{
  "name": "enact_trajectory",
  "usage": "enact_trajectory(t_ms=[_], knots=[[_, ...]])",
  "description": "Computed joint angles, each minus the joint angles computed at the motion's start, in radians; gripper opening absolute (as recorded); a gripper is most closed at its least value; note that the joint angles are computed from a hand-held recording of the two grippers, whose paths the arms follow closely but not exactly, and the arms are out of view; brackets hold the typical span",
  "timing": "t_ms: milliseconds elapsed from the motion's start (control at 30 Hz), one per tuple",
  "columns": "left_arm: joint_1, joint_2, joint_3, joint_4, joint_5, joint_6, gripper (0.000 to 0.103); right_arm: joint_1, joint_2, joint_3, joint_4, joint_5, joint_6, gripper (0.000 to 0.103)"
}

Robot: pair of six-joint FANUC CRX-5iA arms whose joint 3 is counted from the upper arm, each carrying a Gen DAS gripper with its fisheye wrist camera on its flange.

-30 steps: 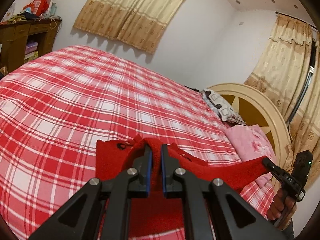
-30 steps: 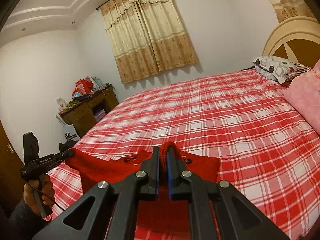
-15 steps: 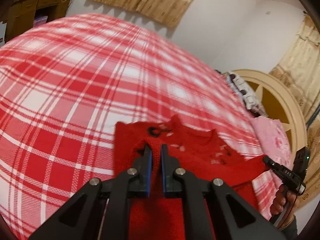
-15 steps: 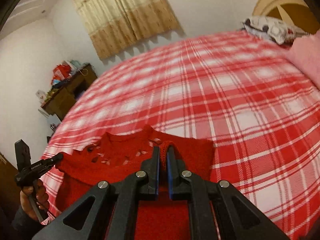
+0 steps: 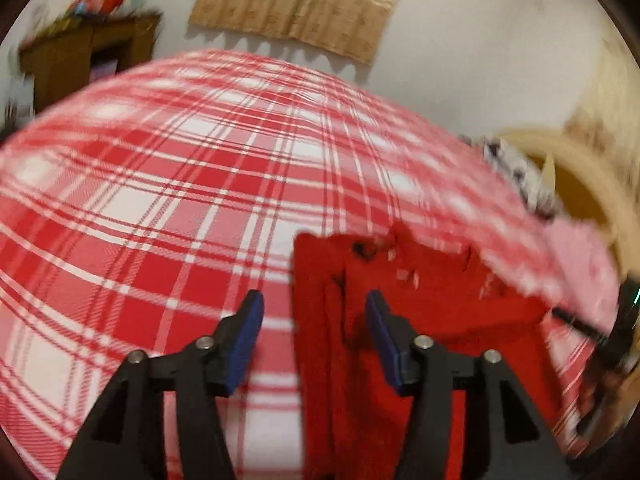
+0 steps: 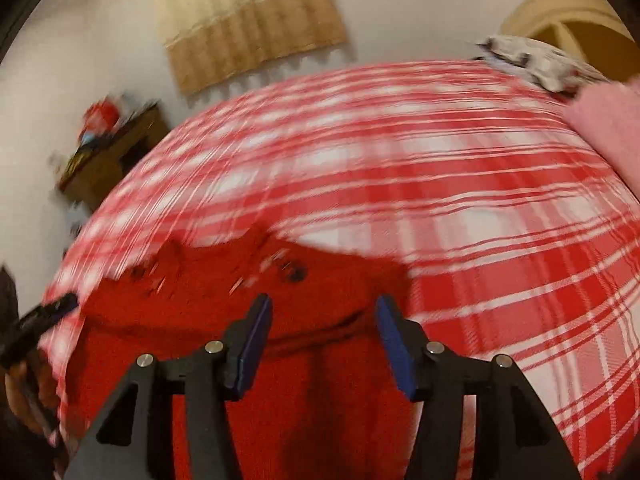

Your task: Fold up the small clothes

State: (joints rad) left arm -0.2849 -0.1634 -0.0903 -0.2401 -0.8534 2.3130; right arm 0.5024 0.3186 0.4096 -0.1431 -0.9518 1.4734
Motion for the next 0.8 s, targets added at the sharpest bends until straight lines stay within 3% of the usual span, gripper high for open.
enact_trajectory(t_ms=[67, 167, 267, 400, 533, 600, 800], knots=[[-0.051, 0.038, 0.052, -0.055, -0.065, -0.01, 0.067, 0.013, 0.031, 0.051, -0.03, -0.087, 0.059, 0.056], [-0.095, 0.099, 0.125, -0.111, -0.124, -0.039, 0.067, 0.061, 0.114, 0.136, 0.028, -0.213, 0.092, 0.057], [-0.094, 0.121, 0.155, -0.129, -0.124, -0.027, 0.067, 0.099, 0.148, 0.139, 0.139, -0.152, 0.049, 0.057], [-0.117, 0.15, 0.221, -0.246, -0.197, 0.046, 0.067, 0.097, 0.146, 0.122, 0.218, -0.016, -0.046, 0.057], [-0.089, 0.11, 0.187, -0.217, -0.178, 0.064, 0.07, 0.077, 0.128, 0.135, 0.158, -0.017, -0.038, 0.058], [-0.1, 0.097, 0.181, -0.243, -0.192, 0.104, 0.08, 0.082, 0.106, 0.095, 0.169, -0.005, -0.022, 0.058], [-0.121, 0.104, 0.184, -0.243, -0.233, 0.103, 0.08, 0.077, 0.047, -0.004, 0.146, 0.018, -0.023, 0.058]])
